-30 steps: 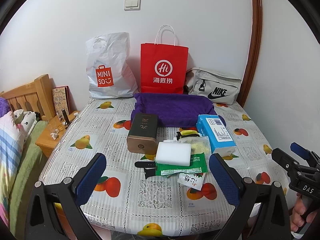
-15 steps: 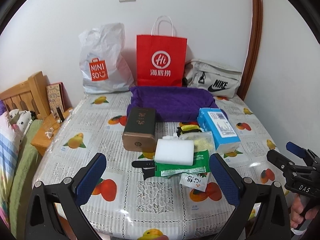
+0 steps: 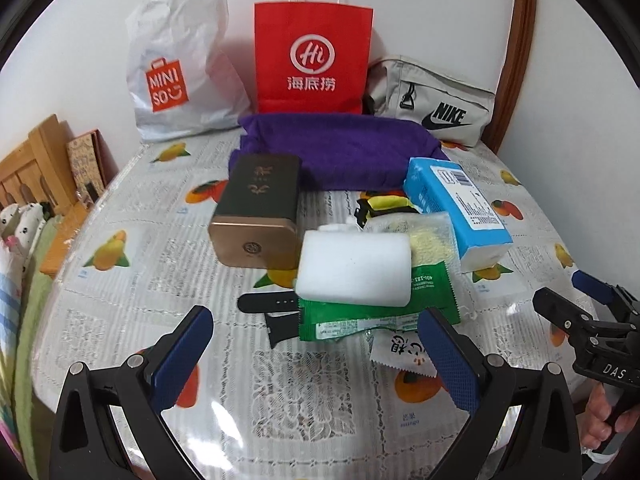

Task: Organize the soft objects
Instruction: 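Move the left gripper onto the white sponge and close on it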

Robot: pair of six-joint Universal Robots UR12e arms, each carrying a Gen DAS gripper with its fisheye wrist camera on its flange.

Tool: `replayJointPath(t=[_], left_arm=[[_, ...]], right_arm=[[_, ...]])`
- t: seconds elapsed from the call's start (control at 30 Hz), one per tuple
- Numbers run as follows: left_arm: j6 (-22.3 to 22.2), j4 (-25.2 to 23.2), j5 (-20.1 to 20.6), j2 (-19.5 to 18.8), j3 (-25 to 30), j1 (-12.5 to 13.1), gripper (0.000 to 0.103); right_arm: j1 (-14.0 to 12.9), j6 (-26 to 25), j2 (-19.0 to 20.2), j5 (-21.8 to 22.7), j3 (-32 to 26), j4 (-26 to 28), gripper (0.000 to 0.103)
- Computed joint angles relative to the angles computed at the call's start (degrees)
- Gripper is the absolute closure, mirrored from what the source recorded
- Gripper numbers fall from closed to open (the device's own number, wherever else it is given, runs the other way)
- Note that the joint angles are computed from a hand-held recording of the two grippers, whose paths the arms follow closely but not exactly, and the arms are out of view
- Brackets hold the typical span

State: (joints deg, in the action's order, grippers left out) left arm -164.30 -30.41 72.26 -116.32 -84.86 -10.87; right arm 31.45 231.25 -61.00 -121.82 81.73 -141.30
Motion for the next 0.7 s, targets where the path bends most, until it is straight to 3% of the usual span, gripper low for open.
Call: replayJointPath(t=[0.7], left_arm=[[2.4, -5.6, -5.2, -5.6, 6.6, -1.0, 0.0]], right_arm=[[-2.3, 0.2, 1.1, 5.4, 1.6, -2.4, 0.0]])
